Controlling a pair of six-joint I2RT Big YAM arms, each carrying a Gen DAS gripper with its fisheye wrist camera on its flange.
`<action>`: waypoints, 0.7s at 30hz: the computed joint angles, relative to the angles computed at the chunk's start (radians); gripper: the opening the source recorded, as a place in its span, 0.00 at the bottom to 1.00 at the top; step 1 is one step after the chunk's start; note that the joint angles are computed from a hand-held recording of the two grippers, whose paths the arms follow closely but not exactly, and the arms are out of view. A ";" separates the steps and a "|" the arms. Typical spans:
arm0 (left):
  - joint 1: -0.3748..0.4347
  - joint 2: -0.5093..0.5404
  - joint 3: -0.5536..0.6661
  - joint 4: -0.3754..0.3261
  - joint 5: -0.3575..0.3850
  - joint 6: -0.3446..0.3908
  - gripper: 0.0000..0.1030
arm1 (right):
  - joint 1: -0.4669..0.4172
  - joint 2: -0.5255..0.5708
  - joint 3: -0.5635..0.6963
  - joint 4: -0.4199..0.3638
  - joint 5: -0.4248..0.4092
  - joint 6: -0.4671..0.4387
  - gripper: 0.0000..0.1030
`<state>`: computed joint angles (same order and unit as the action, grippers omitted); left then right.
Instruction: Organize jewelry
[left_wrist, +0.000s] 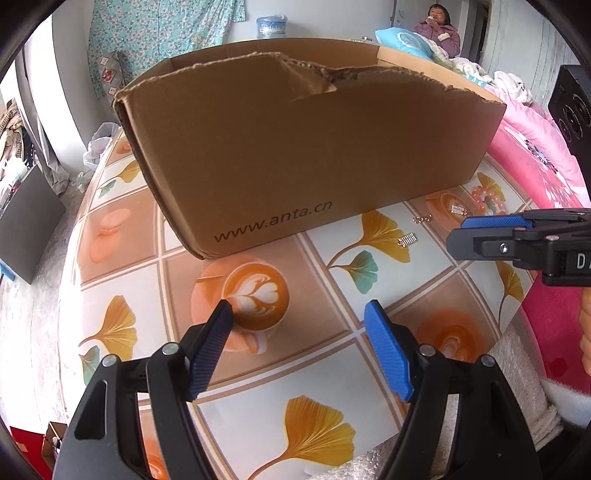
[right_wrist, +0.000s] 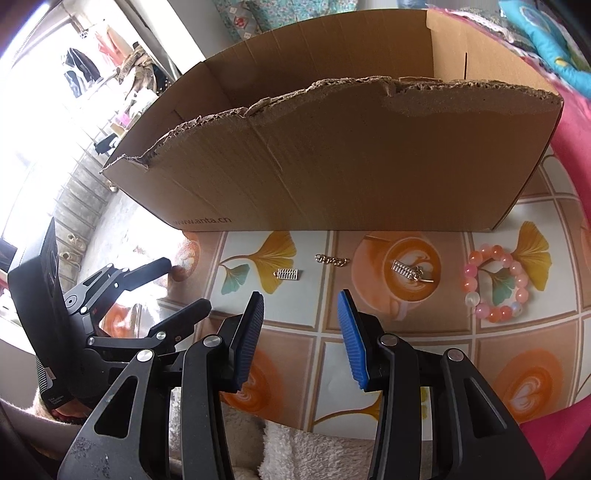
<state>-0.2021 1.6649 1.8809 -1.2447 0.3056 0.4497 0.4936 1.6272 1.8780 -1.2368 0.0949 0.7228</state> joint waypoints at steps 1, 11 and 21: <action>-0.001 -0.004 -0.006 0.005 0.003 0.000 0.70 | 0.005 0.007 0.013 -0.005 0.005 0.005 0.39; 0.013 -0.024 -0.035 0.027 0.036 0.016 0.70 | 0.025 0.060 0.074 -0.004 0.041 0.014 0.36; 0.021 -0.068 -0.087 0.081 0.084 0.001 0.69 | 0.030 0.041 0.053 0.022 0.074 0.020 0.18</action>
<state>-0.1811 1.5968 1.7939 -1.1632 0.3900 0.4503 0.5233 1.6686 1.9312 -1.2146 0.1686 0.7424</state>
